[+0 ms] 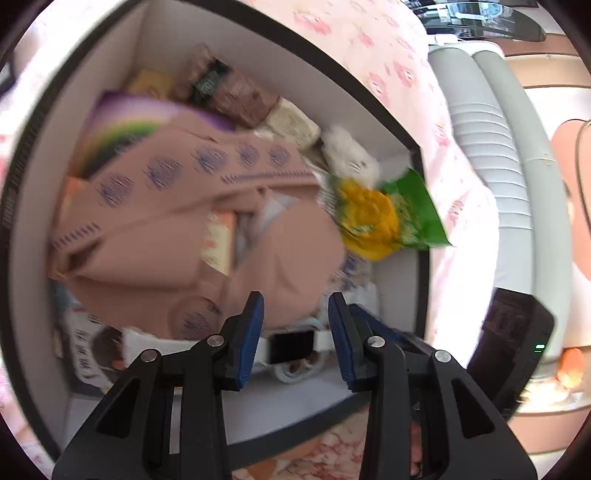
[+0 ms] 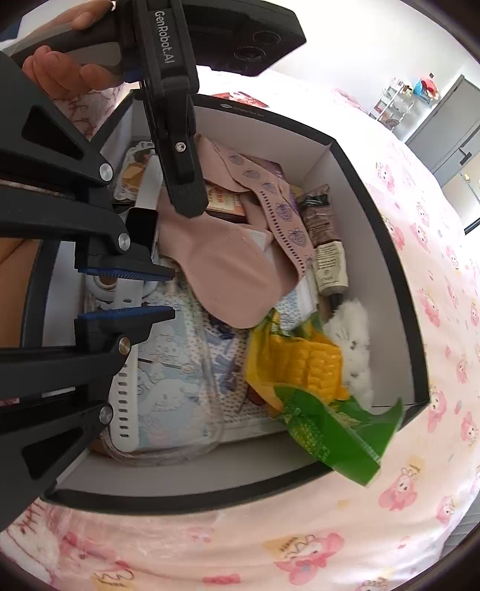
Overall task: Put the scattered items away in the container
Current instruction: 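Lower the white watch into the box and open the left tool, then withdraw the left tool from the box toward the red card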
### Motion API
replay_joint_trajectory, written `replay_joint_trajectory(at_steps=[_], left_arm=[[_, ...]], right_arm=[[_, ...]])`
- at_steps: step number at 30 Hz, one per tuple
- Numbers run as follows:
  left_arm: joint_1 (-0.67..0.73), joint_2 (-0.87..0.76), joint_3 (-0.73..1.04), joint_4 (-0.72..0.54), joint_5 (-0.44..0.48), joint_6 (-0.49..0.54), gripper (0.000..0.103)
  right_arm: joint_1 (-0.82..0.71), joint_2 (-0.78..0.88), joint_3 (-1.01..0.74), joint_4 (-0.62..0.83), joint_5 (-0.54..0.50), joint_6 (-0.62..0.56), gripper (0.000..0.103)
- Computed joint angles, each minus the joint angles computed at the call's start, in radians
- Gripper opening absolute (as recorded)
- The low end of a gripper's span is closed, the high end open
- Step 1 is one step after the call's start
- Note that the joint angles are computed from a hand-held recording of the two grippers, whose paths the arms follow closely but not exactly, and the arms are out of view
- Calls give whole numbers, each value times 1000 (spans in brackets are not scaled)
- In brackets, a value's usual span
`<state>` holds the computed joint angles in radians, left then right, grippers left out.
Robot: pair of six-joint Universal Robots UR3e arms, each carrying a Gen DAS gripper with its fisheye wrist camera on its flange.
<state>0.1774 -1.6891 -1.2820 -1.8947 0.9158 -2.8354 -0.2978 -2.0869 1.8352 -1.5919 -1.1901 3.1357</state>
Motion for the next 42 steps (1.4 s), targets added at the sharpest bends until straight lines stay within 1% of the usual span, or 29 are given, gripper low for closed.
replay_joint_trajectory(at_steps=[1,3,5,7,8,10,13,14,15,16,17,18,19,20,21,23,26,27,28,30,32,34,36,38,40,42], left_arm=[[-4,-2,-3,7,12,-11,36],[-8,-16,5,-27,21,-11,36],[1,-15,11,-79,20,19,36],[30,7,5,-125,-19,78,36],[42,33,-6,-117,-29,96,36],[46,104,-38,-40,-18,101,36],[40,220,-64,62,-2,117,36],[51,268,-76,77,-6,133,37],[79,315,-82,64,-23,165,38],[127,354,-75,12,-51,216,39],[156,383,-70,-24,-74,239,42],[176,407,-64,-53,-90,251,45],[203,428,-56,-87,-96,269,45],[219,436,-36,-112,-93,281,45],[254,450,-10,-161,-92,318,45],[293,484,-10,-189,-100,342,45],[460,501,68,-381,-114,511,48],[530,499,105,-453,-108,579,48],[599,498,134,-518,-98,645,48],[748,482,181,-622,-78,778,51],[869,459,181,-654,-61,856,54],[946,426,134,-612,-53,869,56],[965,388,58,-498,-36,815,56],[971,344,-10,-373,-20,740,56],[988,296,-56,-284,-26,691,56],[1005,253,-101,-187,-40,634,55]], right_arm=[[8,7,-9,-10,-16,9,11],[38,24,-25,-26,-65,28,11],[55,22,-21,-24,-86,41,11],[37,-19,-7,2,-82,34,11],[38,-39,-6,7,-87,39,11],[36,-83,-23,28,-93,39,11],[31,-121,-104,79,-111,36,12],[32,-130,-134,93,-121,41,14],[48,-138,-163,99,-135,59,17],[72,-141,-192,100,-155,84,23],[121,-136,-212,84,-185,128,30],[182,-120,-230,54,-216,179,32],[209,-118,-244,44,-224,201,36],[228,-117,-257,39,-222,212,38],[269,-98,-259,8,-229,238,38],[367,-42,-282,-42,-269,292,38],[560,122,-363,-136,-364,398,38],[601,167,-382,-173,-366,410,38],[612,197,-393,-199,-344,405,38],[665,286,-456,-228,-338,431,38],[692,382,-531,-257,-280,427,38],[706,493,-615,-286,-198,402,38],[730,630,-755,-270,-132,374,38],[758,789,-944,-207,-108,348,38],[787,958,-1153,-121,-112,335,38],[798,1117,-1363,-44,-87,311,38]])
